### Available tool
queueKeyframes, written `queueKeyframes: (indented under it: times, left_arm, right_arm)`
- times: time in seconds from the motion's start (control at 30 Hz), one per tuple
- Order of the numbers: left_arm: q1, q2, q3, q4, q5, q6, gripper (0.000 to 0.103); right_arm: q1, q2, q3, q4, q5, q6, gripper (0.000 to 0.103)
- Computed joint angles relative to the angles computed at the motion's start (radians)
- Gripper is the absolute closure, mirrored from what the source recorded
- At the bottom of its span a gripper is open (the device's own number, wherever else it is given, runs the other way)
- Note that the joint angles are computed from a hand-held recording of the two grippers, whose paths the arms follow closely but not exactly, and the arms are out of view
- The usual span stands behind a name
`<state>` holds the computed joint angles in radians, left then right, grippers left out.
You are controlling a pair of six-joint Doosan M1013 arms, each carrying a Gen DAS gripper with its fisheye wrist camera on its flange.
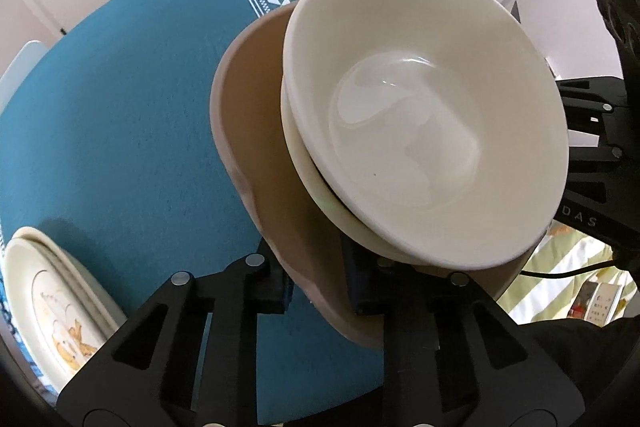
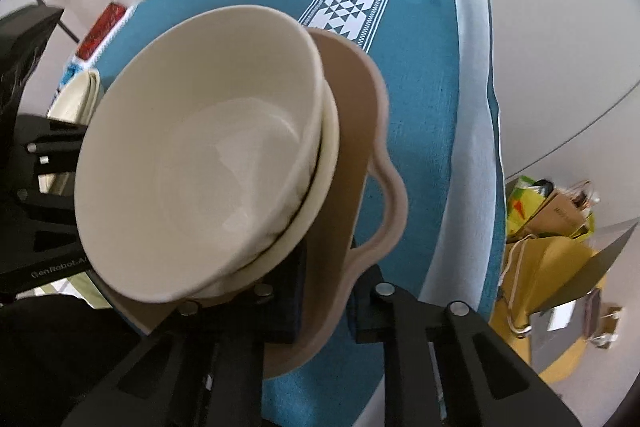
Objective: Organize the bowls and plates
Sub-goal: 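Carry the beige dish with bowls and lower it onto the duck-print plate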
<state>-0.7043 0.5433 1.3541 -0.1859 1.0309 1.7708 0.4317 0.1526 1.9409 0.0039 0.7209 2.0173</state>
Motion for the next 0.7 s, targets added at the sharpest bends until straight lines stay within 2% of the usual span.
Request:
queueKeyframes:
  times: [0.1,0.43,0.47,0.7]
  left_arm:
    - [-0.006,-0.008,0.012,0.010,-0.028,0.007,0.088]
    - [-0.027,-0.040,0.035,0.075,-0.068,-0.047,0.089]
    - [-0.013,-0.054,0.057,0.067,-0.082,-0.032,0.089]
    - [-0.009,-0.093,0.065,0.102,-0.117,-0.087,0.089]
  right_arm:
    - [-0.010,-0.004,0.010,0.031,-0.030,-0.032,0.093]
    - [0.017,-0.009,-0.001,-0.040,-0.025,0.042,0.093]
    - [0.021,-0.014,0.000,-0.058,-0.034,0.060,0.093]
    - [0.039,-0.029,-0.035,-0.129,-0.025,0.091,0.093]
